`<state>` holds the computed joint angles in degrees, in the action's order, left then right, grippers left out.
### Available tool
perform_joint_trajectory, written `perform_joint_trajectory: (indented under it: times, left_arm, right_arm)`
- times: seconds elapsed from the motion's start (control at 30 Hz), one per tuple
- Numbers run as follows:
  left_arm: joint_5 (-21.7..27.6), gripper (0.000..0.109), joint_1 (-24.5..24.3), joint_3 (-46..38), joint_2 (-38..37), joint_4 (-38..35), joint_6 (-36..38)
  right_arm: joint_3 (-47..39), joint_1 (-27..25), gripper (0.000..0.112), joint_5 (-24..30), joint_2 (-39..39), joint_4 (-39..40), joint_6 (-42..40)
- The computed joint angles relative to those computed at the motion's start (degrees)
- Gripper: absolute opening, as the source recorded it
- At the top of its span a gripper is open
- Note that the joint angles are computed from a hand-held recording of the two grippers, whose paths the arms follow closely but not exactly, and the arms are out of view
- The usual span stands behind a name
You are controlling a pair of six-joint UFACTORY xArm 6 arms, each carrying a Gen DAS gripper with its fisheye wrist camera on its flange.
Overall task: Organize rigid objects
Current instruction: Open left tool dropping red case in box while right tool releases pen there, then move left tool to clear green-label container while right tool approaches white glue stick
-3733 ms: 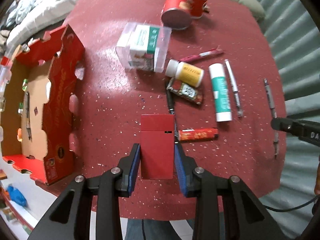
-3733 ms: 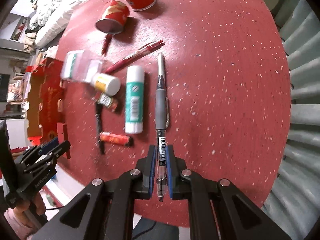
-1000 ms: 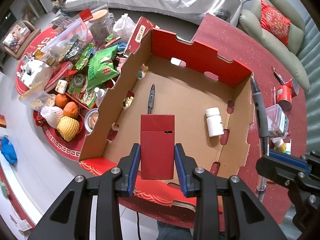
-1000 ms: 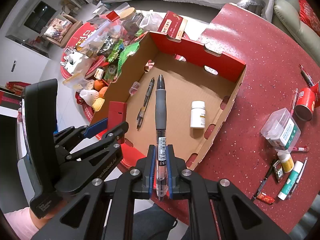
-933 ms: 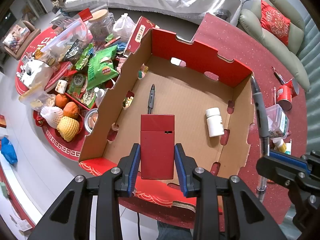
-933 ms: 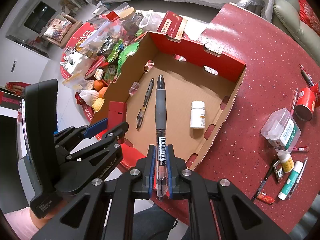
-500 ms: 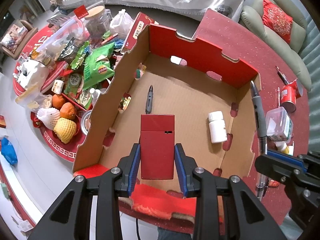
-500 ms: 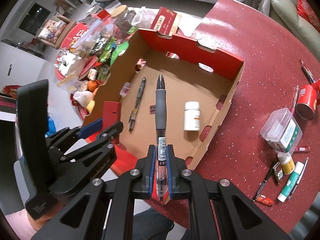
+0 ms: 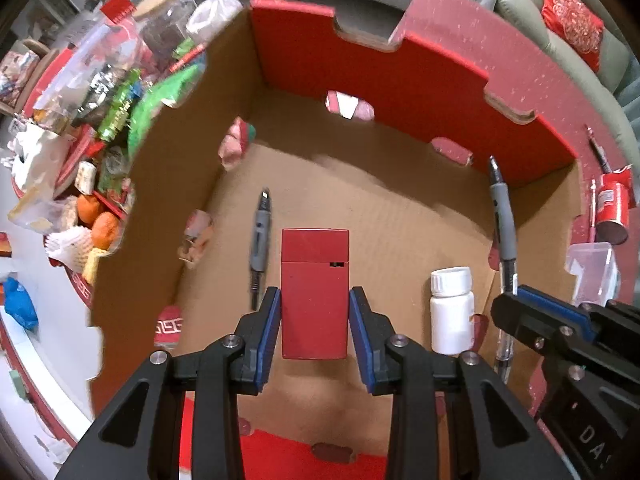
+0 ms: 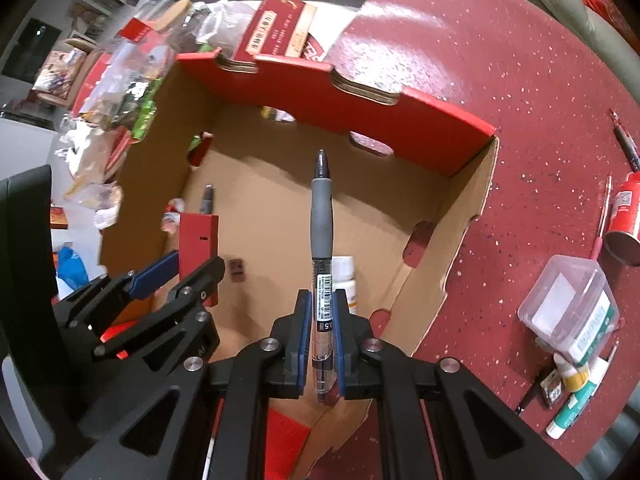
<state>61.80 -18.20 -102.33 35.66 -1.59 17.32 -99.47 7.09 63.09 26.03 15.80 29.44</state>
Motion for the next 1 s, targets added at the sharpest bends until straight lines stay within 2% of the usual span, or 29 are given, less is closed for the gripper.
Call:
perform_joint_trajectory:
  times: [0.07,0.13,0.17,0.2,0.23,0.27,0.3,0.33,0.43,0.63,0.7,0.73,0.77,0.8,0.87,1.0]
  left_arm:
    - [0.36,0.039,-0.18,-0.06,0.48,-0.08,0.0]
    - [-1.0,0.056,-0.42,1.29,-0.17,-0.18,0.66]
    - [-1.88,0.073,-0.58,2.1,-0.68,0.08,0.68]
    - [-3.66,0.08,-0.89,3.48,-1.48,2.42,-0.76]
    - [-4.2,0.081,-0.93,3.85,-1.71,3.48,-1.6]
    - [-3.99,0.082,-0.89,3.58,-1.57,3.75,-2.1]
    - [-3.66,0.084,-0.53,3.31,-1.47,3.12,-2.44]
    - [-3.67,0.086,-0.2,3.37,-1.54,2.69,-2.83]
    - [-4.16,0.103,0.49,4.12,-1.91,3.45,-4.23]
    - [-6.77,0.103,1.22,7.94,-5.03,0.31,-1.32]
    - [-7.3,0.103,1.47,8.55,-6.01,-1.87,-0.19]
    - [-7.45,0.103,1.82,9.31,-7.0,-3.84,1.21]
    - [-7.85,0.103,2.04,9.89,-7.76,-4.93,1.86]
    - [-8.38,0.103,2.28,10.99,-9.11,-6.07,2.95]
    - [-8.31,0.103,2.35,12.87,-11.54,-7.05,4.62]
    - [-6.42,0.103,0.94,17.89,-17.31,-7.26,7.24]
  right_arm:
    - [0.39,-0.34,0.011,-0.08,0.38,-0.01,0.07]
    - [1.13,-0.61,0.011,-0.7,0.2,-0.4,0.09]
    - [1.31,-0.72,0.012,-0.75,0.15,-0.53,0.02]
    - [1.05,-0.83,0.012,-0.37,0.35,-0.47,-0.12]
    - [0.78,-0.94,0.015,0.45,0.46,-0.85,-0.17]
    - [0.35,-0.97,0.025,1.02,0.55,-1.51,0.08]
    - [0.54,-0.99,0.029,1.05,0.33,-2.23,0.42]
    - [1.92,-1.2,0.034,-0.62,-0.46,-0.8,-0.24]
    - [3.6,-1.25,0.046,-2.08,-1.74,-0.22,-0.46]
    - [8.29,-0.78,0.054,-2.87,-5.15,-1.88,1.88]
    - [11.97,-0.86,0.06,-5.89,-7.9,-1.25,2.86]
    - [13.88,-0.82,0.071,-8.45,-9.49,-0.59,2.54]
    - [14.99,-0.79,0.089,-9.98,-10.8,-0.23,2.26]
    - [17.2,-0.71,0.09,-12.08,-12.98,-0.29,2.06]
    - [22.43,-0.83,0.1,-15.57,-18.47,2.0,0.91]
    - [31.39,-1.52,0.101,-16.74,-28.57,2.56,2.94]
